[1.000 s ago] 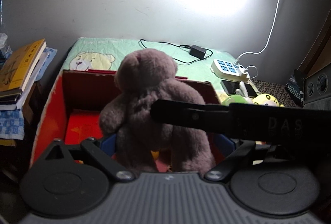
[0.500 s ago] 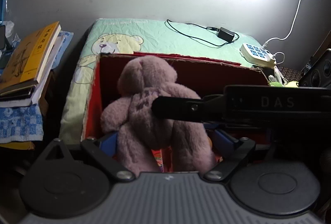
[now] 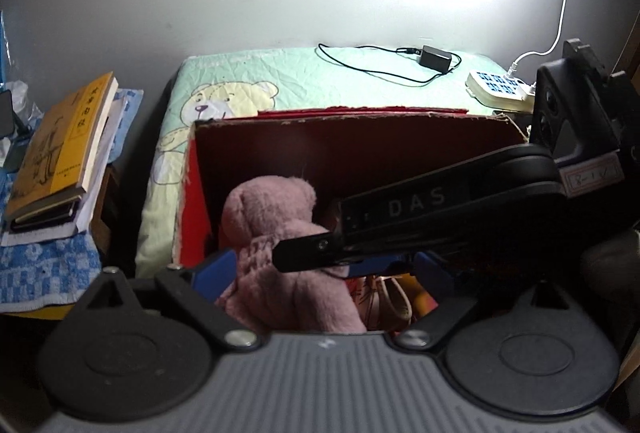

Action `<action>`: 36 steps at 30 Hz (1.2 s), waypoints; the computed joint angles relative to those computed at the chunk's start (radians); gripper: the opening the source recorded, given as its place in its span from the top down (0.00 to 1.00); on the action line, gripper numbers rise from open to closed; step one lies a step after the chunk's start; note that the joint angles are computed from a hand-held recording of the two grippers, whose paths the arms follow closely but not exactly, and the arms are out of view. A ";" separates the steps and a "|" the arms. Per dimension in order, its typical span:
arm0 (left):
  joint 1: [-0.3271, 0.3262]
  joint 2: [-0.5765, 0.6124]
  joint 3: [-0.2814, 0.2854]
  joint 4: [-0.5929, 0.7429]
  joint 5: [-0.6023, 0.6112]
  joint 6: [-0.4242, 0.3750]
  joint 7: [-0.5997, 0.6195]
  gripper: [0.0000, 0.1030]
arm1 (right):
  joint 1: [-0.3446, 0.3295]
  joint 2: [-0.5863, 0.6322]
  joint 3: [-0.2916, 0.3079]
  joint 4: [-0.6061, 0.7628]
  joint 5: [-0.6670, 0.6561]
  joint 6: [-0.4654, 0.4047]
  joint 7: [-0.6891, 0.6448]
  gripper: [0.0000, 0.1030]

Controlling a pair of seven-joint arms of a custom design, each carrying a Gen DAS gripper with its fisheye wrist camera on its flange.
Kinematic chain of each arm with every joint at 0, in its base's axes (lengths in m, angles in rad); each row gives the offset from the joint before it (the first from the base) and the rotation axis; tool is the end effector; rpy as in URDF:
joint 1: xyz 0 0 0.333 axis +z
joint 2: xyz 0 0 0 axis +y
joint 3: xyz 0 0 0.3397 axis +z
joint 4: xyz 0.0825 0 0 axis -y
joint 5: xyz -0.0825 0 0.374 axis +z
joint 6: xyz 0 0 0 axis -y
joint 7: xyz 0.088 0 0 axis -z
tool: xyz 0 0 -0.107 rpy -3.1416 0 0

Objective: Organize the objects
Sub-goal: 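Carry the pink teddy bear with the right gripper toward the red box, then lower the teddy bear into the red box and open the right gripper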

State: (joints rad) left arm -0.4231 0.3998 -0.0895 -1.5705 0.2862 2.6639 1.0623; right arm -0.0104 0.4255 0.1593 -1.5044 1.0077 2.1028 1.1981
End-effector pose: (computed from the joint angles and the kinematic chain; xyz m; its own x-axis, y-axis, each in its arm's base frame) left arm 0.6293 -0.3503 0.5184 -0.2260 -0.9688 0.1016 -0.7540 0.1079 -0.6480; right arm 0.6962 0.1248 0.4903 0.1358 -0.5896 -0.7962 -0.9682 0.0914 -0.2329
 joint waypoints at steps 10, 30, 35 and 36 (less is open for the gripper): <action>-0.013 0.030 0.009 0.039 0.011 -0.062 -0.027 0.13 | -0.013 -0.067 -0.022 -0.096 0.063 0.068 -0.069 0.64; -0.041 0.063 0.014 0.124 0.120 -0.227 -0.105 0.14 | 0.016 -0.033 -0.003 -0.045 -0.006 0.082 0.001 0.71; -0.040 0.071 0.011 0.140 0.118 -0.243 -0.111 0.13 | 0.018 -0.066 -0.014 -0.080 -0.002 0.116 -0.013 0.71; -0.041 0.073 0.011 0.144 0.118 -0.249 -0.111 0.12 | 0.024 -0.075 -0.020 -0.089 -0.018 0.130 -0.011 0.71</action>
State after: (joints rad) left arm -0.4644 0.4732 -0.0787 -1.4260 0.4047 2.4145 0.9514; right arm 0.0136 0.3508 0.1394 -1.5933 0.9899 2.2324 1.1875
